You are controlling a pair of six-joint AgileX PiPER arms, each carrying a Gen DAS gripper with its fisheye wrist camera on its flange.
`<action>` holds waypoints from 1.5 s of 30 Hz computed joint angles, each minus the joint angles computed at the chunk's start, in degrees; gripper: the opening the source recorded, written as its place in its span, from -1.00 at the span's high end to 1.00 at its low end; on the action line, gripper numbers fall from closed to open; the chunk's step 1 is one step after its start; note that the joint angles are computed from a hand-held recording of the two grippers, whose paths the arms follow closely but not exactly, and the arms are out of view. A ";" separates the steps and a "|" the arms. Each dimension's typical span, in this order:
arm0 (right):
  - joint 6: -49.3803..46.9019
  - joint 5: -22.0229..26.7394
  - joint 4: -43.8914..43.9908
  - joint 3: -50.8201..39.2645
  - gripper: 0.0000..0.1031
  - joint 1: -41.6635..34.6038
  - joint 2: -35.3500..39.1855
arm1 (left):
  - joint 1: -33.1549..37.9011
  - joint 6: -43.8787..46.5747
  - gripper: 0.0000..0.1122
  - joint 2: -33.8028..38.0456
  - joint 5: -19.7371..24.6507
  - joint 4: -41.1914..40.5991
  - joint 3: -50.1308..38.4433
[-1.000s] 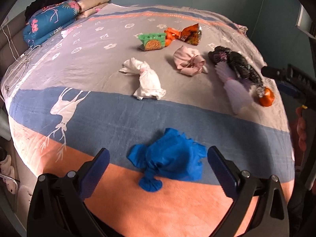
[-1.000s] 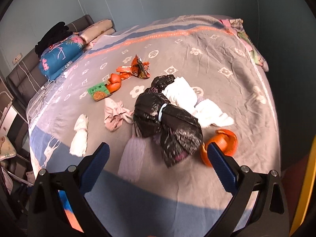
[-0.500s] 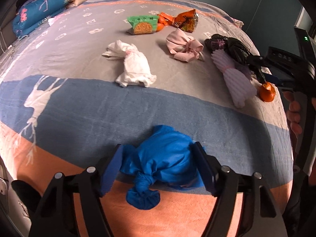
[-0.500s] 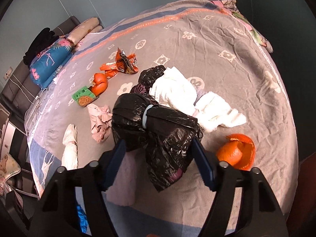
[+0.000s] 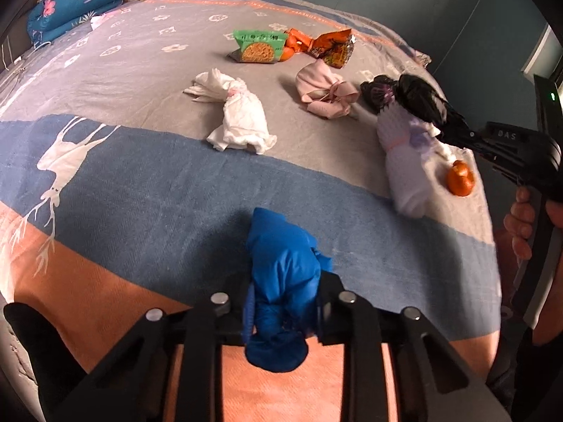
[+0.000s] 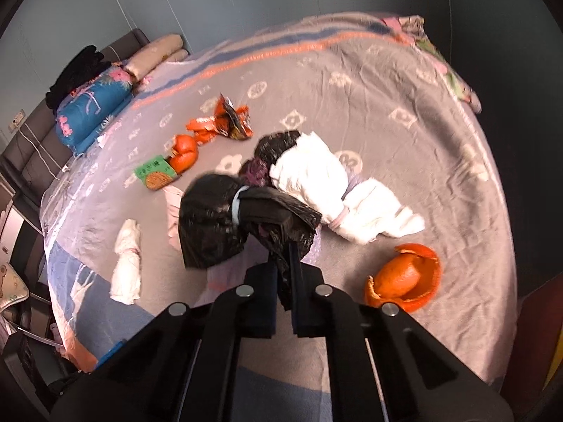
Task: Collect trash
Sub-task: 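Carry the black bag with the right tool over the yellow-rimmed bin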
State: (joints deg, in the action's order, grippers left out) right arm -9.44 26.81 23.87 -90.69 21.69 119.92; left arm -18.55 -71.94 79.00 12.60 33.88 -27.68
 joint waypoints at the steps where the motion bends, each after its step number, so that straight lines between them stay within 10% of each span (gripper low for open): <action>1: -2.04 -0.50 1.91 1.55 0.91 -0.26 -1.42 | -0.07 0.44 0.61 -0.87 0.05 -0.65 0.26; 27: -32.78 1.37 27.66 30.02 0.93 -9.79 -39.58 | -33.62 -27.27 0.62 -22.96 33.12 17.13 -4.95; 35: -37.92 8.14 31.84 34.22 0.93 -18.41 -50.10 | -44.65 -32.79 0.61 -24.30 43.91 21.92 -8.82; 45: -44.22 21.50 36.85 34.06 0.92 -35.38 -57.68 | -46.89 -27.08 0.61 -16.69 44.76 23.78 -19.33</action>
State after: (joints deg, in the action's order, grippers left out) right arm -53.66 48.31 60.72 -56.63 -13.69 62.25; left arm -65.44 -99.03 62.32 57.36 57.66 -47.00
